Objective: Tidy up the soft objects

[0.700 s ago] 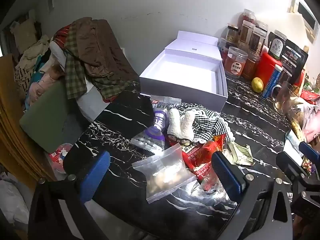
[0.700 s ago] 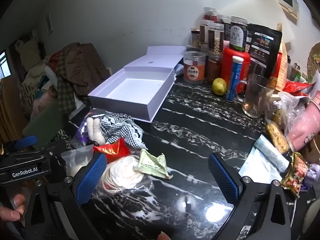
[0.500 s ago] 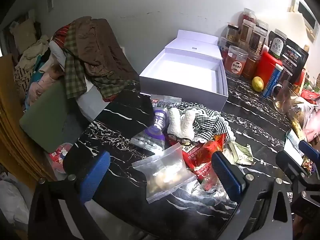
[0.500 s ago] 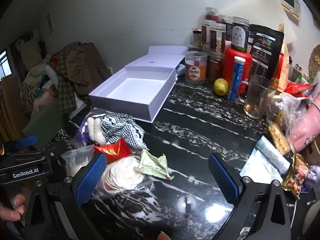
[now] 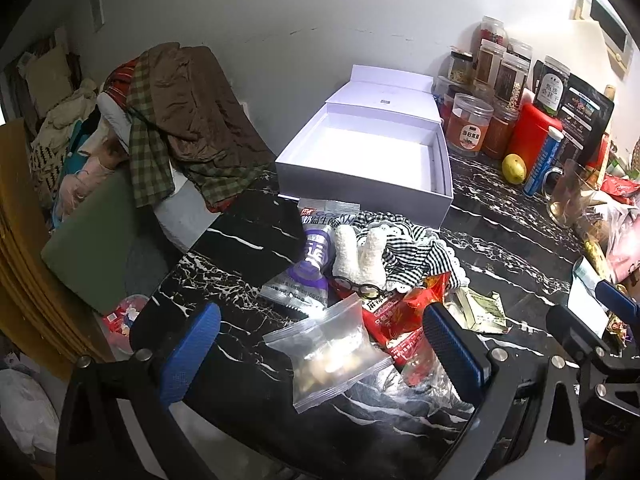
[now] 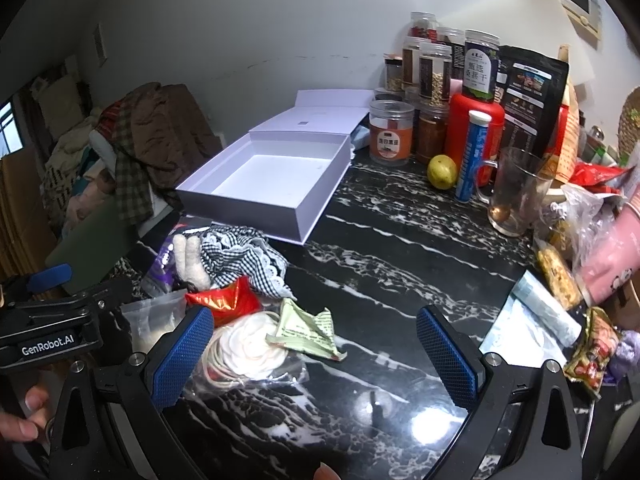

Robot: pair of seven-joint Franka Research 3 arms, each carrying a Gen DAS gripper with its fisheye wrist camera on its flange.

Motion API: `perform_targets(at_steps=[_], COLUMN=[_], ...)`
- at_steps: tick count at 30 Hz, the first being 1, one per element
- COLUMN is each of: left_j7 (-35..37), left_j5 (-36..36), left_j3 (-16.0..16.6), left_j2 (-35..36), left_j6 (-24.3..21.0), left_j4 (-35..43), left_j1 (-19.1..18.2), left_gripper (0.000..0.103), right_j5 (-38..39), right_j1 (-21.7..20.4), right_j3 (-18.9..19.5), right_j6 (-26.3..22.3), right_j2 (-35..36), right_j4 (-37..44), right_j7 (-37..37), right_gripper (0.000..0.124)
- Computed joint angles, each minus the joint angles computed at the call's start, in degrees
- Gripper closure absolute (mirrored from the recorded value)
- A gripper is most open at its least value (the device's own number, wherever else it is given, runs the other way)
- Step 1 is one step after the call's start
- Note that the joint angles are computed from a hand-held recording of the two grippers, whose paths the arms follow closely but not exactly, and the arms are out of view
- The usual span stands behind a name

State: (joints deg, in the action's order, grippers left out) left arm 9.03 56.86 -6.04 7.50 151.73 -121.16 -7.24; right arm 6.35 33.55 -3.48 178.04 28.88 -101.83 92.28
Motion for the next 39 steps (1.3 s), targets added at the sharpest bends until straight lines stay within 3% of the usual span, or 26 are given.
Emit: perform_targets(at_steps=[10,19,24,29,39], left_j7=[0.0,0.0,-1.0,-2.4,-4.9], left_j5=[-0.3,-0.6,0.1,1.1,1.9], left_j3=[0.0,-0.1,-0.1,-0.4,-0.5], left_j2=[-0.3,-0.5,-1.0,-1.8,-3.6], left_j6=[0.3,0.4,0.4,0.4,3.4], left_j4=[-0.5,-0.7,-1.4,-2.2,-5.2], left_j1=[0.1,0.3,0.2,0.2,1.4], left_gripper=[0.0,0.0,0.0,0.0,0.0], right_j5=[0.4,-0.6,0.0,-0.5,2.6], right_j1=[-1.0,1.5,1.3,3.8,-2.8], right_j3=[1.1,-1.8,-1.5,-4.3,4.0], right_j6=[-0.6,1.9,1.6,3.9,3.1], right_j2=[-0.2,-0.1,-0.7,-1.0,-2.1], right_j4=[0.0,-0.8,-1.4,-2.6,-3.9], right_j7=[-0.7,-0.1,-0.8,-0.8,-5.7], right_gripper=[0.021,0.021,0.021,0.021,0.021])
